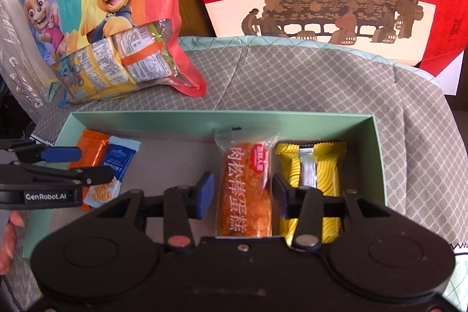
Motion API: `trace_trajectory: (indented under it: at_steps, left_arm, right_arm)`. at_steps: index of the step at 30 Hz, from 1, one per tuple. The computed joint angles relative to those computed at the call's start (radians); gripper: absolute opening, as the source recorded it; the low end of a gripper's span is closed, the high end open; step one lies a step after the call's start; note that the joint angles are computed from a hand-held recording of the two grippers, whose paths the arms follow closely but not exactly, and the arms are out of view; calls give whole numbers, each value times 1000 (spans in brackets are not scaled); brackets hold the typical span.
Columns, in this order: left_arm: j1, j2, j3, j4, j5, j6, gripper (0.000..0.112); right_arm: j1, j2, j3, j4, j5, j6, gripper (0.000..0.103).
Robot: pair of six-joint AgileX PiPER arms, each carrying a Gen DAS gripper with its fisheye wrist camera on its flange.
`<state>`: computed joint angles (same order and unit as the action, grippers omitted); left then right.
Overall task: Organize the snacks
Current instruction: 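Place blue pack beside orange pack while right places cake beside yellow bar, then grasp the yellow biscuit pack with the left gripper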
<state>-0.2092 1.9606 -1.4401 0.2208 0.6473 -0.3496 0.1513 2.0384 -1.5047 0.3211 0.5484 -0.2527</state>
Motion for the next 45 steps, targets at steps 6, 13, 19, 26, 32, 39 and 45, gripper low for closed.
trace_trajectory:
  at_steps: [6, 13, 19, 26, 32, 39, 45]
  left_arm:
    - [15, -97, 78, -58, 4, 44, 103]
    - [-1, -253, 228, -60, 0, 19, 103]
    - [-66, -413, 399, -34, -5, -8, 103]
    - [-130, -574, 599, 57, 2, -99, 103]
    - [-135, -684, 768, 64, -11, -140, 103]
    - [-91, -704, 878, 47, -61, -143, 103]
    - [-34, -667, 892, 27, -103, -111, 103]
  right_arm:
    - [-10, -118, 109, 120, -32, -92, 103]
    - [-10, -275, 265, 161, -21, -117, 103]
    - [5, -432, 428, 148, -34, -107, 103]
    - [-8, -615, 630, 178, -34, -134, 103]
    - [-16, -723, 785, 252, -24, -189, 103]
    - [36, -812, 923, 258, -59, -156, 103]
    - [105, -867, 953, 205, -89, -58, 103]
